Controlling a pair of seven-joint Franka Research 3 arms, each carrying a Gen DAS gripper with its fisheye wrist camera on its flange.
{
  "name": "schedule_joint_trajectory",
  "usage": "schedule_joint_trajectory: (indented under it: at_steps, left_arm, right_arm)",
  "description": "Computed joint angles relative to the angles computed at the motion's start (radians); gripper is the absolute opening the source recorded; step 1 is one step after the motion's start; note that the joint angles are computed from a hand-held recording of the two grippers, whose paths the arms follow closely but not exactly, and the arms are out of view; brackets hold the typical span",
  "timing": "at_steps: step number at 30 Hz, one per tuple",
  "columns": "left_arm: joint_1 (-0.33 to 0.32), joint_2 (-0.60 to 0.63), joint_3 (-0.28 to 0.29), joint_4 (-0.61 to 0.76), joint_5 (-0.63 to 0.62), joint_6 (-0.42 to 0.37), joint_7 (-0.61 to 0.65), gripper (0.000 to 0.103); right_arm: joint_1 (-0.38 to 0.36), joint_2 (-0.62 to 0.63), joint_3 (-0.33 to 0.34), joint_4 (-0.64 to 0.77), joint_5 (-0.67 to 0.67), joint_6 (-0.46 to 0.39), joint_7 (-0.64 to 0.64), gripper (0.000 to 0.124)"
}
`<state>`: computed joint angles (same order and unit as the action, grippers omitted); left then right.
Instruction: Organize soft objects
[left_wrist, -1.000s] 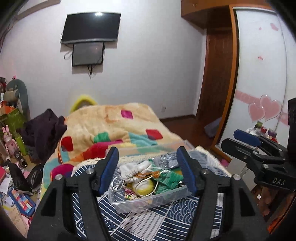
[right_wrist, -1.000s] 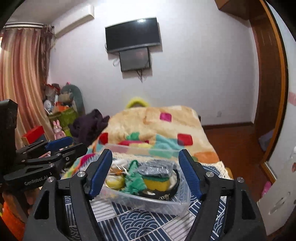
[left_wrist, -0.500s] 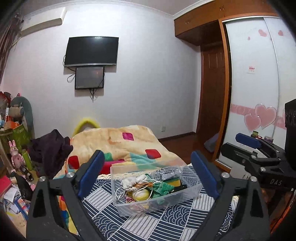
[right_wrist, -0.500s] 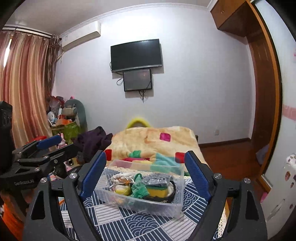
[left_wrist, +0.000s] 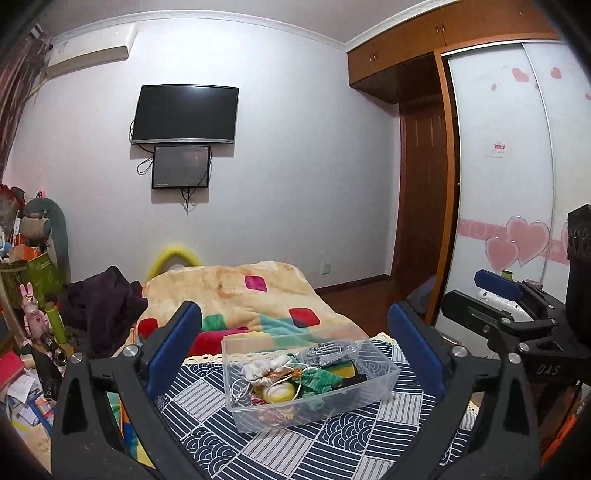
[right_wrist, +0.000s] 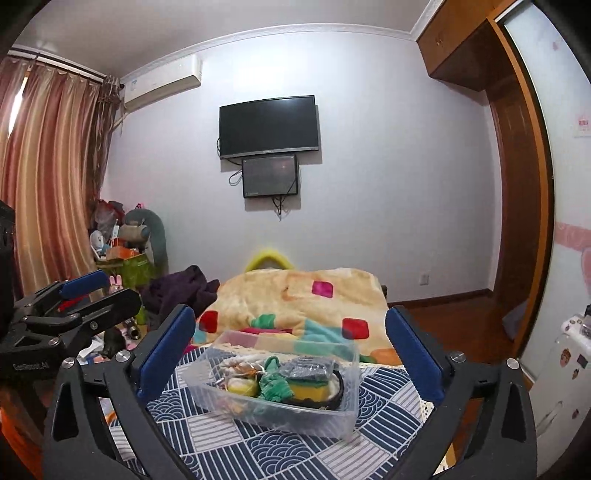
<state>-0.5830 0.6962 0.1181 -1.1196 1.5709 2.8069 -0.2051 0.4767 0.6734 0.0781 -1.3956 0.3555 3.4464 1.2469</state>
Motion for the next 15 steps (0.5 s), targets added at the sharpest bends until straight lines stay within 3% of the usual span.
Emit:
schedule_joint_trajectory:
  at_steps: [15]
  left_arm:
    - [0.002,0.006,-0.001,0.006,-0.035,-0.004,0.035,0.103]
  right_arm:
    - [-0.016,-0.01,0.017,-0.018,-0.011,0.001,0.016,0.103]
